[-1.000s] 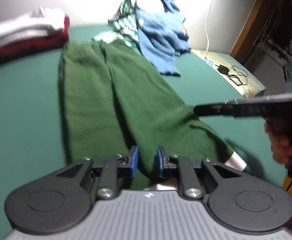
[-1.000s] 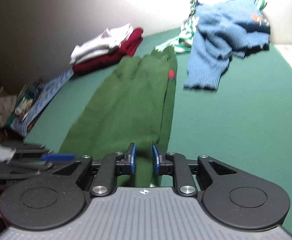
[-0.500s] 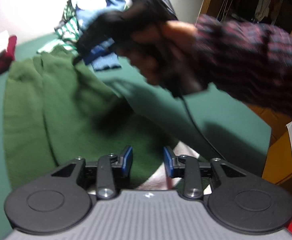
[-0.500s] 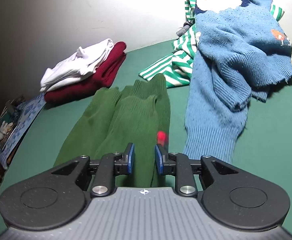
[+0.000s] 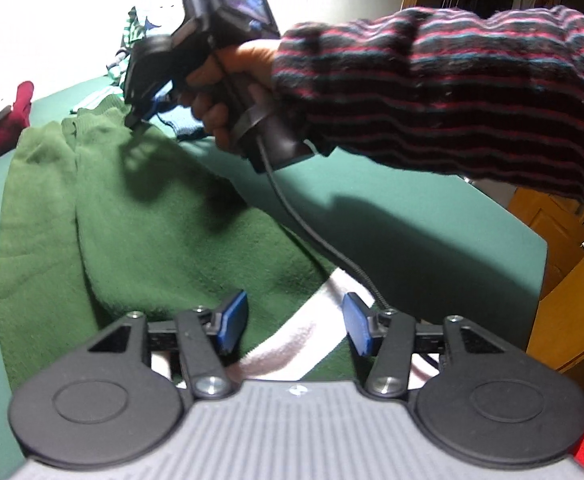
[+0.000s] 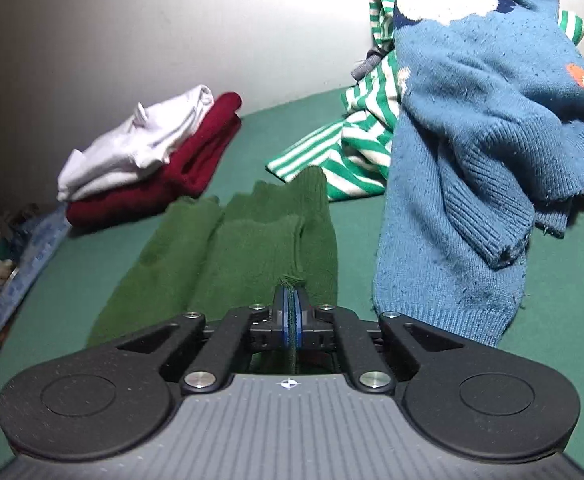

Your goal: Fold clothes

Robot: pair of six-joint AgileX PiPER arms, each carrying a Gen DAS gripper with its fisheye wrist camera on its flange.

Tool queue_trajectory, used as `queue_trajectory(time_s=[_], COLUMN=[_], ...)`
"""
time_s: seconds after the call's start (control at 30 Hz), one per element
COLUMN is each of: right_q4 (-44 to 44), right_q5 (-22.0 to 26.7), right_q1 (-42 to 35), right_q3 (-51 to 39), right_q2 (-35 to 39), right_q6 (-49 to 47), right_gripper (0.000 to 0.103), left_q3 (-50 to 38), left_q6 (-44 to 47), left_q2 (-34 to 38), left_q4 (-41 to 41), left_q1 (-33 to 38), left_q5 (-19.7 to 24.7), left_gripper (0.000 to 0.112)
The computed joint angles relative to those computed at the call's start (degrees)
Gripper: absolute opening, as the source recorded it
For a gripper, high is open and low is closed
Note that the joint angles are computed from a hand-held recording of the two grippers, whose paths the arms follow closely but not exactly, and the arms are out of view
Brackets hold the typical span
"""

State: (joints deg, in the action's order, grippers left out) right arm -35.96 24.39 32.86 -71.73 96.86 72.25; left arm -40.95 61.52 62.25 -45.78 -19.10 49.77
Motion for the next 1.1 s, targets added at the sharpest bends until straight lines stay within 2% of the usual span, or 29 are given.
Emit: queue_trajectory(time_s=[0.07,0.1,0.13,0.17,0.23,0.37,0.4,0.43,0.47,0.67,0.73,0.8,0.87,0.9,0.93,1.0,1.1], right_q4=[-2.36,-3.92,-5.36,-5.46,-5.46,4.60,7.32,7.75,7.70,4.61,3.10,2.22,1.68,0.10,-0.71,3.61,7.47], right_q5=[0.99,2.11,3.25,3.10,2.71,4.35,4.52,4.39,4.19,5.32,8.28,9.10,9.75,8.02,6.46,3.67,3.51], right_q1=[0.41,0.77,1.13,0.77,0.01,-2.18,-2.79,-3.03,-3.18,-2.83,-2.08,-1.70,-1.31,-0.93,-0.65,0.28,5.33], right_q3=[-0.13,-0.50,-0.88,-1.66,-3.32,-10.89,-12.46,-13.02,-13.45,-16.39,-18.21,-17.87,-15.65,-12.20,-9.08,-2.04,8.13], right_q2=[-0.30,-0.60,-0.88,-0.55,0.19,6.22,7.63,8.15,8.62,10.37,12.25,11.69,8.47,5.23,1.98,-5.60,-16.73], right_q6=[2.26,3.97,5.53,5.09,3.95,-7.05,-9.57,-10.21,-10.37,-8.56,-10.18,-10.81,-9.35,-7.55,-6.59,-10.59,-13.95], right_gripper=[0.005,0.015,0.030,0.034,0.033,0.032,0.029,0.014,0.006,0.005,0.003,0.006,0.018,0.020,0.020,0.018,0.011], left_q3=[0.00,0.06,0.08,0.02,-0.06,0.11,0.21,0.31,0.38,1.39,1.52,1.26,0.99,0.56,0.17,-0.88,-2.91], left_q6=[-1.03,-1.53,-2.13,-2.83,-4.38,-8.18,-8.82,-9.18,-9.35,-10.99,-11.17,-9.81,-7.72,-6.32,-5.07,-2.50,1.46], left_q2=[0.07,-0.14,-0.42,-0.54,-0.84,-2.08,-2.51,-2.70,-2.72,-4.43,-4.78,-4.07,-3.56,-2.78,-2.15,-0.72,1.25], left_q4=[0.43,0.59,0.71,0.80,1.27,3.75,4.22,4.43,4.49,5.22,5.34,4.85,3.86,3.14,2.41,0.84,-1.34], left_q1=[-0.85,-0.89,-0.69,-0.57,-0.69,-2.57,-2.70,-2.72,-2.66,-2.80,-2.95,-2.56,-1.26,-0.40,0.54,2.90,7.46], left_q5=[-0.84,-0.83,-0.52,-0.30,-0.15,-1.19,-1.13,-1.14,-1.20,-1.02,-0.80,-0.59,0.58,1.25,2.16,4.91,10.68], left_gripper=[0.056,0.056,0.056,0.057,0.057,0.057,0.057,0.057,0.058,0.059,0.060,0.062,0.063,0.063,0.063,0.067,0.067])
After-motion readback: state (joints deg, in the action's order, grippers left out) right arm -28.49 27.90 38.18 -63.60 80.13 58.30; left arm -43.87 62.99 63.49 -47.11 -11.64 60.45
